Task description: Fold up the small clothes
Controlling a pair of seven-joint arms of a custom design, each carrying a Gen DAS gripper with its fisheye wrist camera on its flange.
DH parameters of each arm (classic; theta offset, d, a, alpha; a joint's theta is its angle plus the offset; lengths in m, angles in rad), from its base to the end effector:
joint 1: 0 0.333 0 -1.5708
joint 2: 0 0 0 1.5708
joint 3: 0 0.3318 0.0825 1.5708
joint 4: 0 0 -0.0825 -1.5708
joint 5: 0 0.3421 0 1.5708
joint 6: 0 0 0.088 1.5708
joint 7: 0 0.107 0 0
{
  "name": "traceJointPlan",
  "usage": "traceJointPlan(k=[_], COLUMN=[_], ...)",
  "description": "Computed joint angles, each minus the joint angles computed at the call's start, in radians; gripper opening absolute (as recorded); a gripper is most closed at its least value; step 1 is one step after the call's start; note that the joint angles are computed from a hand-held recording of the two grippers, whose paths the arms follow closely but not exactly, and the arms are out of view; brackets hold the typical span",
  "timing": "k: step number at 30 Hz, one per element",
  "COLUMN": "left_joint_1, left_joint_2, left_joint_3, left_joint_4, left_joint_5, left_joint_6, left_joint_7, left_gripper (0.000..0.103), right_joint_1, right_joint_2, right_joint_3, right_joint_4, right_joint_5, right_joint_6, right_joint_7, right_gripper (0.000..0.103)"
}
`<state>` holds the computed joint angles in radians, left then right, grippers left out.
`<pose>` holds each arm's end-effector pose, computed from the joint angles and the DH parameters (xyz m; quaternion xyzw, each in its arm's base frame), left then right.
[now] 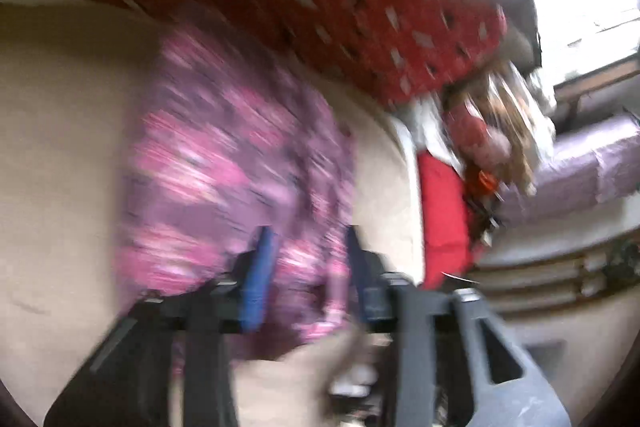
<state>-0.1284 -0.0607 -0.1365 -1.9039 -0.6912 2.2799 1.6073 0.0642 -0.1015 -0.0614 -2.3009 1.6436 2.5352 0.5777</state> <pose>0.5171 -0.1582 0.6017 0.6734 -0.6464 0.3434 0.1039 0.4849 -0.0105 0.4550 -0.4938 0.6923 0.0398 0.5247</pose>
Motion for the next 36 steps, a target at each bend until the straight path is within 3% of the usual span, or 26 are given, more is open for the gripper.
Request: traceJointPlan(k=[1,3,5,7,11,12,13,15,18,20,22,24,25,28,29,34,36], left_joint_1=[0.009,0.019,0.024,0.025,0.02,0.017,0.015,0.014,0.015,0.015,0.014,0.013,0.013,0.015,0.015,0.028,0.035], left_joint_2=[-0.02,-0.026,-0.023,-0.02,-0.018,-0.021,-0.029,-0.047,-0.069,-0.065,-0.056,-0.067,-0.074,-0.074,-0.063,0.007,0.031], left_joint_3=[-0.001,0.009,0.021,0.027,0.016,0.014,0.014,0.024,0.037,0.037,0.038,0.037,0.038,0.045,0.043,0.034,0.027], left_joint_4=[-0.027,-0.054,-0.086,-0.127,-0.188,-0.195,-0.201,-0.21,-0.229,-0.231,-0.23,-0.235,-0.235,-0.223,-0.21,-0.123,-0.093], left_joint_5=[0.08,0.141,0.119,0.077,0.045,0.038,0.031,-0.001,-0.013,0.012,0.027,0.041,0.05,0.051,0.053,0.024,0.003], left_joint_6=[0.041,0.043,0.028,0.024,0.037,0.041,0.045,0.042,0.058,0.056,0.03,0.019,0.014,0.008,0.006,-0.033,-0.051], left_joint_7=[-0.048,-0.076,-0.078,-0.059,-0.038,-0.033,-0.028,0.008,0.059,0.057,0.061,0.084,0.094,0.09,0.076,0.027,0.018], left_gripper=[0.062,0.062,0.062,0.062,0.062,0.062,0.062,0.062,0.062,0.062,0.062,0.062,0.062,0.062,0.062,0.062,0.062], right_joint_1=[-0.005,-0.008,0.0,0.018,0.069,0.08,0.091,0.103,0.076,0.066,0.04,0.02,0.015,0.02,0.022,0.042,0.055], right_joint_2=[-0.004,0.002,0.017,0.041,0.109,0.108,0.102,0.062,0.019,0.038,0.081,0.055,0.041,-0.013,-0.015,0.073,0.134], right_joint_3=[-0.006,-0.009,0.004,0.026,0.072,0.079,0.086,0.059,0.03,0.028,0.015,0.003,0.003,0.008,0.006,0.031,0.049], right_joint_4=[0.008,0.04,0.081,0.12,0.198,0.195,0.19,0.174,0.13,0.11,0.095,0.07,0.062,0.044,0.054,0.161,0.203], right_joint_5=[0.022,0.012,-0.048,-0.171,-0.556,-0.632,-0.655,-0.492,-0.288,-0.342,-0.421,-0.316,-0.311,-0.194,-0.177,-0.385,-0.586], right_joint_6=[-0.004,-0.025,-0.023,-0.001,0.03,0.055,0.086,0.075,0.052,0.094,0.048,0.007,0.016,0.152,0.159,0.141,0.145], right_joint_7=[0.003,0.017,0.042,0.116,0.367,0.394,0.352,0.16,0.016,0.093,0.238,0.203,0.22,0.187,0.185,0.303,0.429], right_gripper=[0.04,0.045,0.049,0.057,0.057,0.051,0.015,0.011,0.01,0.011,0.017,0.021,0.028,0.029,0.033,0.045,0.048])
